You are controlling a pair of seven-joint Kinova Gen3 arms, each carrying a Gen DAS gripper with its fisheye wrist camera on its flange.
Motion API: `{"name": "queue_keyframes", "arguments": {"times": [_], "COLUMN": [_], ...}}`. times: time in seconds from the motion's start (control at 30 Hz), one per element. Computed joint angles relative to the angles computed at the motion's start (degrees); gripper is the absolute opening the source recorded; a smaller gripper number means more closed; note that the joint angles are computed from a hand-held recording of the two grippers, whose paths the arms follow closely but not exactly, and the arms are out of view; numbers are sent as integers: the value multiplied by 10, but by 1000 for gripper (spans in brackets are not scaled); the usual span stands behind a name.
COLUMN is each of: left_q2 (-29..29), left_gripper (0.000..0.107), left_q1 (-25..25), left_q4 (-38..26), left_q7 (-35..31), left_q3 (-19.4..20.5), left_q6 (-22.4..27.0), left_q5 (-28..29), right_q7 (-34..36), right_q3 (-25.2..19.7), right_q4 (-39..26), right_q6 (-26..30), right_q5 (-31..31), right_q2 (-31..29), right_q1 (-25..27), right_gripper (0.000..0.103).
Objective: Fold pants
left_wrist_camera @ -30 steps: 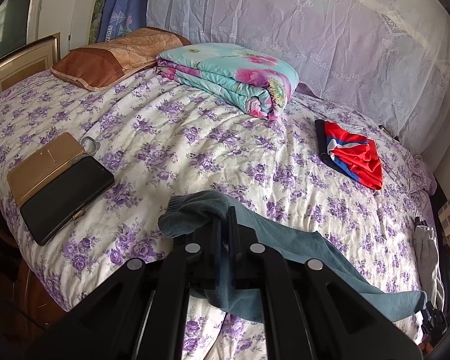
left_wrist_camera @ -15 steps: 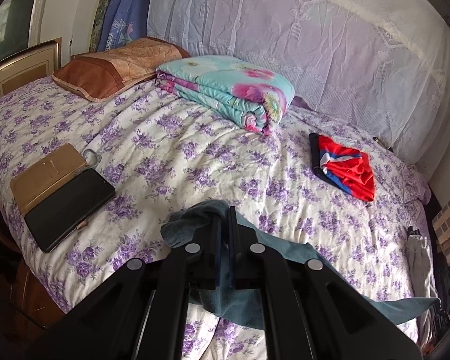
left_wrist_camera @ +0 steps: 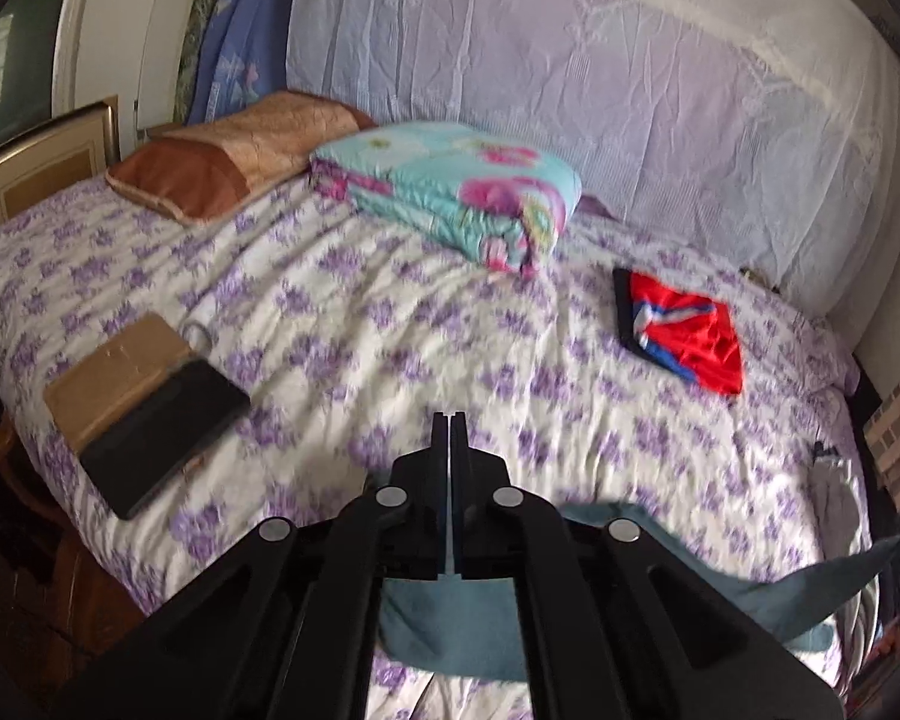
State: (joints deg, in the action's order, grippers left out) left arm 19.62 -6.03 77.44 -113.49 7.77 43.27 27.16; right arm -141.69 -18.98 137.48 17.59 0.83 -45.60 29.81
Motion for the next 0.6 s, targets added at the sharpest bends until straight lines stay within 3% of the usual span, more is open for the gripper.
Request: {"name": "queue_keyframes", "arguments": {"times": [0.13, 0.27, 0.4, 0.53, 0.6], "left_q2": [9, 46, 71, 105, 114], "left_gripper": [2, 2, 2, 12, 28], "left_q1": [12, -27, -54, -87, -101], "left_q4": [56, 75, 93, 90, 99], "left_q7": [30, 4, -35, -71, -88], "left_q3": [-22, 0, 19, 38, 43], "left_q6": [12, 72, 93, 137, 147], "left_q5": [-40, -2, 59, 138, 179], "right_q7": [2, 3, 5, 2, -1], "right_q3": [13, 13, 14, 12, 12], "right_q4": [10, 12, 15, 19, 23], "right_q6": [-19, -28, -29, -8, -1], "right_q5": [-5, -9, -15, -21, -24], "right_q2": [21, 28, 20, -6, -17], "right_q1": [-9, -14, -24, -25, -25], "right_gripper": [6, 6, 6, 6, 6]}}
